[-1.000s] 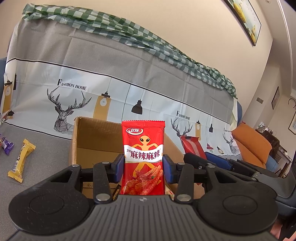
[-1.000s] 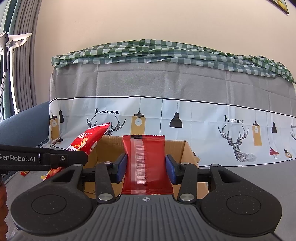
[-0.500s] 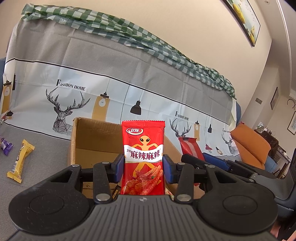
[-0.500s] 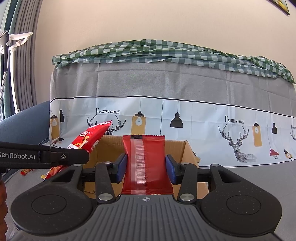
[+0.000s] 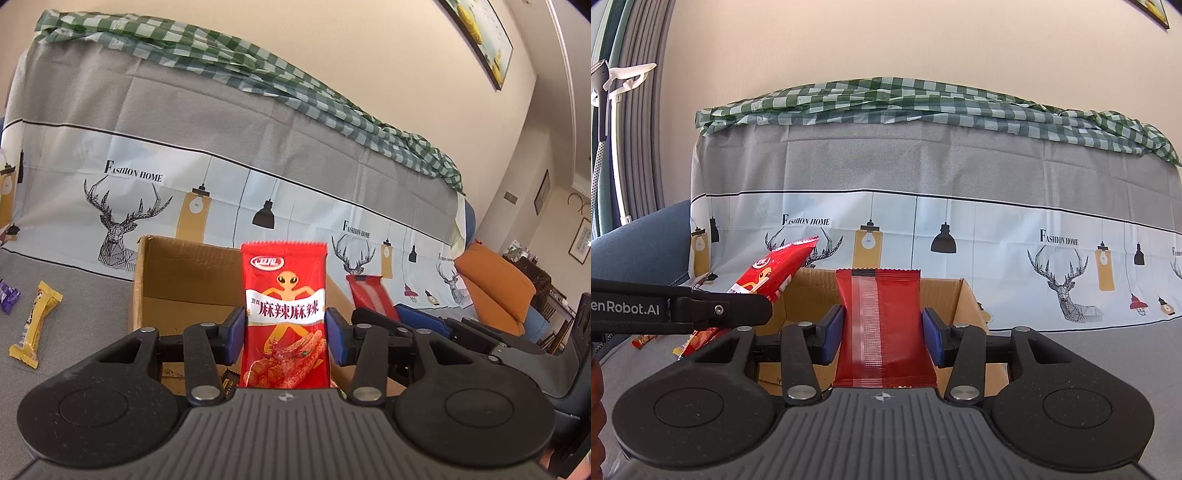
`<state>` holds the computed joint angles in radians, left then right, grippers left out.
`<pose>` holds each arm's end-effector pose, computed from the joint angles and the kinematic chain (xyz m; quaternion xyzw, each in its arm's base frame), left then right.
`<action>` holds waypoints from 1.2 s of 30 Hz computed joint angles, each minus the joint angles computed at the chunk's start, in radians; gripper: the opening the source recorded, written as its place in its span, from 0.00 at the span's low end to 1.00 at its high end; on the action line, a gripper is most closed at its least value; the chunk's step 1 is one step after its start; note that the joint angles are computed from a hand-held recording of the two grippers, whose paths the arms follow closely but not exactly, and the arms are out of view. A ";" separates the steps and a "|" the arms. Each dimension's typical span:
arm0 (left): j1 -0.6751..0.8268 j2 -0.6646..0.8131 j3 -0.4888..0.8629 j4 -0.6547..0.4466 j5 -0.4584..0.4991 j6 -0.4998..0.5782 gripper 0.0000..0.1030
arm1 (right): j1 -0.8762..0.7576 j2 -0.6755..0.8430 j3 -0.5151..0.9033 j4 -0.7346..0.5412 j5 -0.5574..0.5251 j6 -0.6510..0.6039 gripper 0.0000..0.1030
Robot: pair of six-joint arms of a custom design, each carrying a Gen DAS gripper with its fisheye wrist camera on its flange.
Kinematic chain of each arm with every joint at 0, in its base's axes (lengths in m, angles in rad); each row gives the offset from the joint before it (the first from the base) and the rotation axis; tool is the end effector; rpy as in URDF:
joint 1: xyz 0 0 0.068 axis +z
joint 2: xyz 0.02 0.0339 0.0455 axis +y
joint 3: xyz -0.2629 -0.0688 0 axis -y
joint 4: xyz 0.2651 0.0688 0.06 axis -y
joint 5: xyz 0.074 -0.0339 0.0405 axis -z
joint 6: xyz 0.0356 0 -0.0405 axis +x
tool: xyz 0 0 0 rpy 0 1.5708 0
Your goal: Organize snacks
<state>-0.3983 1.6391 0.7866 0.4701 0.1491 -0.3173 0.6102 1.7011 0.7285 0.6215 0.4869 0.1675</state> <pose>0.3288 -0.1441 0.1749 0.0751 0.8239 -0.2533 0.5013 0.2981 0.1881 0.1526 -0.0400 0.8065 0.0279 0.5893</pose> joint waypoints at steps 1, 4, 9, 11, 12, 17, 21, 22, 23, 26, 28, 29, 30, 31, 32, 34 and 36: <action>-0.004 -0.001 -0.004 0.010 -0.004 0.006 0.63 | 0.001 0.000 0.000 0.001 0.006 0.001 0.53; -0.011 -0.006 -0.017 0.037 -0.016 0.007 0.64 | -0.002 -0.001 -0.005 0.012 0.012 0.005 0.60; 0.001 -0.010 -0.028 0.050 -0.024 -0.018 0.62 | -0.003 0.001 -0.002 0.014 0.017 0.011 0.63; 0.004 -0.018 -0.039 0.064 -0.032 -0.013 0.51 | 0.002 0.005 0.001 0.017 0.022 0.012 0.63; 0.006 -0.026 -0.047 0.069 -0.040 -0.006 0.49 | 0.006 0.007 0.002 0.019 0.025 0.012 0.64; 0.036 -0.080 -0.076 0.021 -0.050 0.024 0.41 | 0.029 0.023 0.022 0.022 0.046 0.015 0.64; 0.096 -0.139 -0.064 -0.088 -0.030 0.062 0.36 | 0.052 0.039 0.042 0.023 0.061 0.032 0.64; 0.117 -0.149 -0.053 -0.116 -0.018 0.078 0.32 | 0.059 0.044 0.048 0.024 0.064 0.039 0.64; 0.138 -0.156 -0.040 -0.141 -0.007 0.103 0.31 | 0.066 0.050 0.054 0.025 0.065 0.046 0.63; 0.196 -0.153 -0.008 -0.177 -0.008 0.219 0.23 | 0.089 0.070 0.078 0.029 0.065 0.061 0.61; 0.245 -0.127 0.011 -0.185 -0.002 0.274 0.19 | 0.109 0.089 0.096 0.041 0.069 0.058 0.56; 0.274 -0.110 0.012 -0.175 0.015 0.293 0.13 | 0.120 0.098 0.106 0.044 0.068 0.054 0.48; 0.303 -0.092 0.007 -0.157 0.032 0.305 0.12 | 0.130 0.109 0.117 0.048 0.063 0.052 0.41; 0.336 -0.068 0.001 -0.138 0.042 0.306 0.12 | 0.140 0.120 0.128 0.053 0.057 0.048 0.38; 0.364 -0.042 0.000 -0.133 0.043 0.298 0.12 | 0.150 0.131 0.141 0.056 0.049 0.042 0.36; 0.408 0.015 0.038 -0.197 0.013 0.290 0.10 | 0.173 0.161 0.173 0.060 0.044 0.022 0.35; 0.449 0.055 0.085 -0.243 -0.026 0.256 0.10 | 0.195 0.197 0.219 0.050 0.034 0.008 0.35</action>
